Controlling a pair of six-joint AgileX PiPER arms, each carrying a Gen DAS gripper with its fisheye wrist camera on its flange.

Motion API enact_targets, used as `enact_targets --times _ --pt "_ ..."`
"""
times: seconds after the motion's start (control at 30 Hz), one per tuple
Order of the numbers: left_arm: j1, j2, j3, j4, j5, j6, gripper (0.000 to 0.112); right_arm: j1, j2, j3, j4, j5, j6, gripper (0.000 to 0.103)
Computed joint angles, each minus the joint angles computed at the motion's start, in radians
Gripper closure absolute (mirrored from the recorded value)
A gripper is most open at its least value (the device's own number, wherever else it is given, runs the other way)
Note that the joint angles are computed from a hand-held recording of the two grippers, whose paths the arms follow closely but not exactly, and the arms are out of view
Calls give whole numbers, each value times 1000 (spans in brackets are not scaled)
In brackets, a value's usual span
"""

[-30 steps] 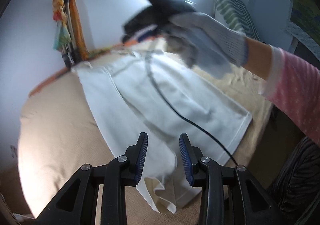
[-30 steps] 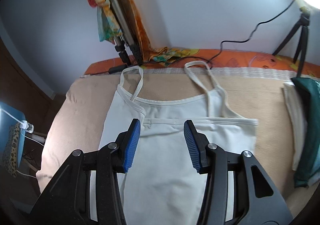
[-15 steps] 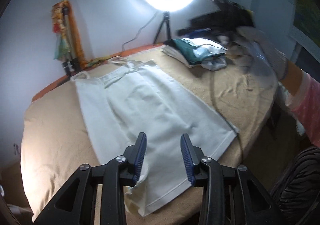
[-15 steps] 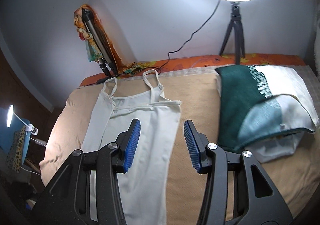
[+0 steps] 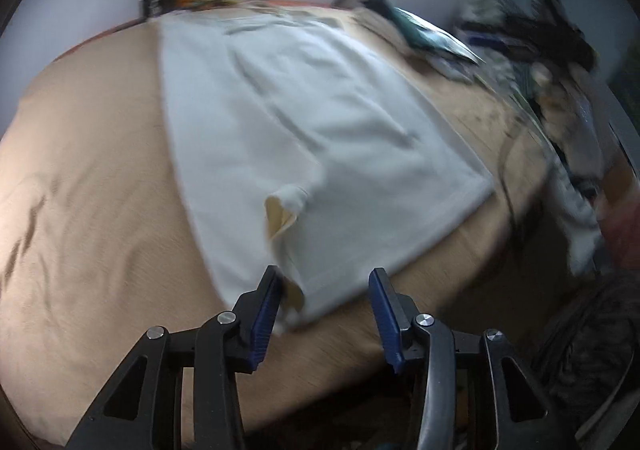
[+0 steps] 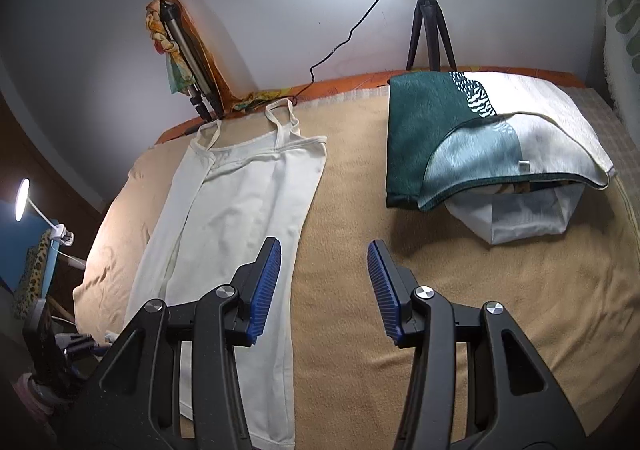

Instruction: Fold small clothes

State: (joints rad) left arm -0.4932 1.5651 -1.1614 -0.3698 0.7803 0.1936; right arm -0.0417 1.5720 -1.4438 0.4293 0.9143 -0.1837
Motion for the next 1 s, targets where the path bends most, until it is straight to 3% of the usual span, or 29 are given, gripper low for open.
enact_targets --times 0.1,0.27,0.5,0.63,0.8,0.93,1.0 --pt "-115 -44 53 118 -43 -56 67 0 -11 20 -2 -10 -13 55" --pt "-150 -72 49 143 -86 -163 67 -19 4 25 39 -10 -41 55" --pt "-273 41 -100 483 -199 -554 71 -74 73 -15 158 32 -145 55" --pt "-333 172 -236 563 -202 -664 76 -111 109 -67 172 80 -182 55" --pt "-412 347 -435 589 -168 -667 76 -158 155 -142 190 155 -236 55" --pt "-442 468 -589 551 -106 -615 71 -182 197 -203 196 209 -257 55" --pt "-451 518 -656 532 -71 -596 62 -188 216 -232 194 223 -257 55"
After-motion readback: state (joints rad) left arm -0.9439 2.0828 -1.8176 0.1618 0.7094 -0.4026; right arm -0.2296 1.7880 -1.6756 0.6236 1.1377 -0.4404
